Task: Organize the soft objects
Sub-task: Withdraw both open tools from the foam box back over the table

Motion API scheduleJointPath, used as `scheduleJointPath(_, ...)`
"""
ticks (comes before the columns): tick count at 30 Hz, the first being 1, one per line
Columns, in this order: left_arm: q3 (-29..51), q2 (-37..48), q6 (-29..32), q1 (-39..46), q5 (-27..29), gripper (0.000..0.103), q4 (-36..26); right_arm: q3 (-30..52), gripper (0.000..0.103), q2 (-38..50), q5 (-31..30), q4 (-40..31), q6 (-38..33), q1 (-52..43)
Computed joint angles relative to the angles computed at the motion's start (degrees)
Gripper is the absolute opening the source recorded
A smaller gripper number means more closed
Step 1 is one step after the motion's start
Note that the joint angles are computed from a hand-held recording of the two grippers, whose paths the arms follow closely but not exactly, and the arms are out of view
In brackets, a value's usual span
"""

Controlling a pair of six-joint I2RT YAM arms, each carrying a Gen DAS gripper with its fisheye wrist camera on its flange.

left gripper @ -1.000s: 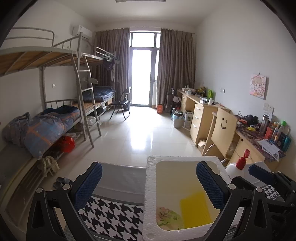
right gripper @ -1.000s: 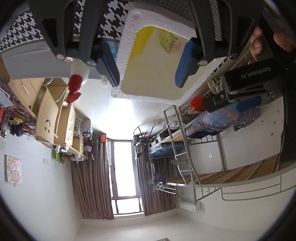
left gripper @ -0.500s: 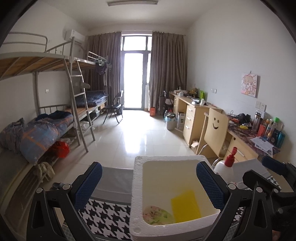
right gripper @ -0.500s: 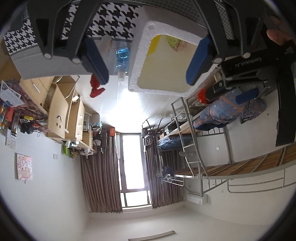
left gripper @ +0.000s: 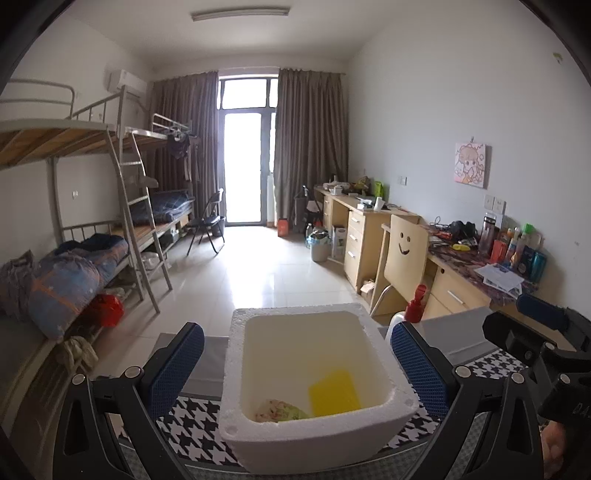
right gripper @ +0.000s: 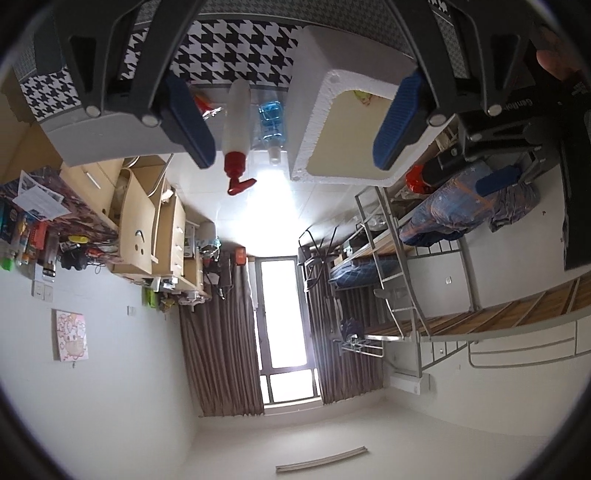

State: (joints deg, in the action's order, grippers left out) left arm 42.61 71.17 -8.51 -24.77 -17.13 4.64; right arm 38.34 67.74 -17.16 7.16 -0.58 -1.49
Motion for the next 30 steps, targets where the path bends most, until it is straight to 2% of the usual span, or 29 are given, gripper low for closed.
scheduleJointPath(11,-4.46,-6.34,-1.04,-2.03,-2.18,0.102,-1.92,-4.36,0.090,-6.74,-1.50,-2.05,-1.00,-1.78)
scheduleJointPath(22,-9.36,-12.06,-1.01,-6.21,-5.83,0.102,-1.13,-8.55,0.090,-13.63,-3.22,-3.84,-2.85,-3.14)
scheduleJointPath(30,-11.29,-15.41,-1.52,-8.76,-6.69,0.102,-2.89,-10.96,0.090,-17.28,-6.84,-4.71,-3.05,-6.34)
